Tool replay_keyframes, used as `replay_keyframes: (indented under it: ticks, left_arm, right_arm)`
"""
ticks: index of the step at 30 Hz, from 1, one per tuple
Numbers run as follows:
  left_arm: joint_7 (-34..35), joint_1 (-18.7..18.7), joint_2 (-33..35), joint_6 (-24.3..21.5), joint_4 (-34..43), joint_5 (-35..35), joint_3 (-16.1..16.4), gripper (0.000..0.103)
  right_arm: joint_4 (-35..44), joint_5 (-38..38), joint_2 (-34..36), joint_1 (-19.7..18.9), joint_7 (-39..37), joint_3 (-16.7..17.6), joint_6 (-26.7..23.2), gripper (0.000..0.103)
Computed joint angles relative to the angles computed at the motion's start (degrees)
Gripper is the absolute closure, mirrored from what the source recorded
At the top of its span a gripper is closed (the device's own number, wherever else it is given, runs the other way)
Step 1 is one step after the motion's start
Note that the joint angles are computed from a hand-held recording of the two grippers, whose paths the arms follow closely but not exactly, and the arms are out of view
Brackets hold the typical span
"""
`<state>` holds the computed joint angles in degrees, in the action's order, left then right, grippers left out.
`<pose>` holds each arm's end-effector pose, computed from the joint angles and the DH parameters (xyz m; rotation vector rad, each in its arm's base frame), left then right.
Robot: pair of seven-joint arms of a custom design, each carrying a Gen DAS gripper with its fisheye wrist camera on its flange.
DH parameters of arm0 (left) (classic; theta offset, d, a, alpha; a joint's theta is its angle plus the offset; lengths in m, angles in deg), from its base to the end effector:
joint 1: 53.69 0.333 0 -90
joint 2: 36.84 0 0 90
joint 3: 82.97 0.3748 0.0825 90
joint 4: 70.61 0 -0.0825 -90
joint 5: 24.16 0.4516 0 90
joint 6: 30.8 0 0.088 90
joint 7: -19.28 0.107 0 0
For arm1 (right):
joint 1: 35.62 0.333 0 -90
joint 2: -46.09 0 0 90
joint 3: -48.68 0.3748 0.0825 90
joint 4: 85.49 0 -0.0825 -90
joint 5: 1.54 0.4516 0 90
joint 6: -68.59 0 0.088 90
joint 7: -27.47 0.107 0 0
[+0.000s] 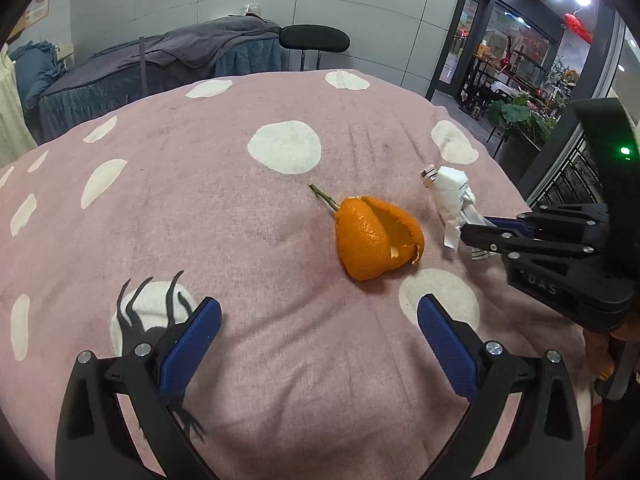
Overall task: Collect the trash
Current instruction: 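Grasp the orange peel with the left tool while the right tool holds the white wrapper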
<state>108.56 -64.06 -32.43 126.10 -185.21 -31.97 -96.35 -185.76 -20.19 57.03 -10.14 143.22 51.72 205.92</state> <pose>0.6267 -0.2657 0.5241 -1.6414 2.1983 -0.8774 0.6432 0.3435 0.5421 -2.1508 1.6981 -0.5432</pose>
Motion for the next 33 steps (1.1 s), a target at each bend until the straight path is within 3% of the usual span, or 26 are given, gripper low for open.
replay_keyframes:
  ticks: [8,17,24,28,33]
  left_arm:
    - [-0.69,-0.45,6.94,-5.13,8.75,2.48,-1.02,0.019]
    - [-1.44,-0.09,9.95,-6.79,12.87,-0.81,-2.97,0.016]
    - [-8.22,-4.25,13.92,-14.33,18.33,10.12,-0.9,0.016]
    - [-9.43,-4.67,14.81,-16.59,19.83,12.71,-0.97,0.017]
    - [-10.15,-4.46,14.54,-16.02,19.48,13.96,-1.06,0.04]
  right_arm:
    - [-8.09,-3.82,-7.68,-1.3,6.42,0.99,4.77,0.092]
    - [-12.99,-8.23,-11.62,-3.76,13.27,2.96,6.87,0.092]
    - [-16.61,-7.16,-14.41,-5.61,15.15,4.07,7.99,0.092]
    - [-18.31,-6.75,-15.73,-6.49,15.96,4.67,8.9,0.092]
    - [-20.05,-6.72,-17.15,-7.38,17.32,5.49,9.71,0.092]
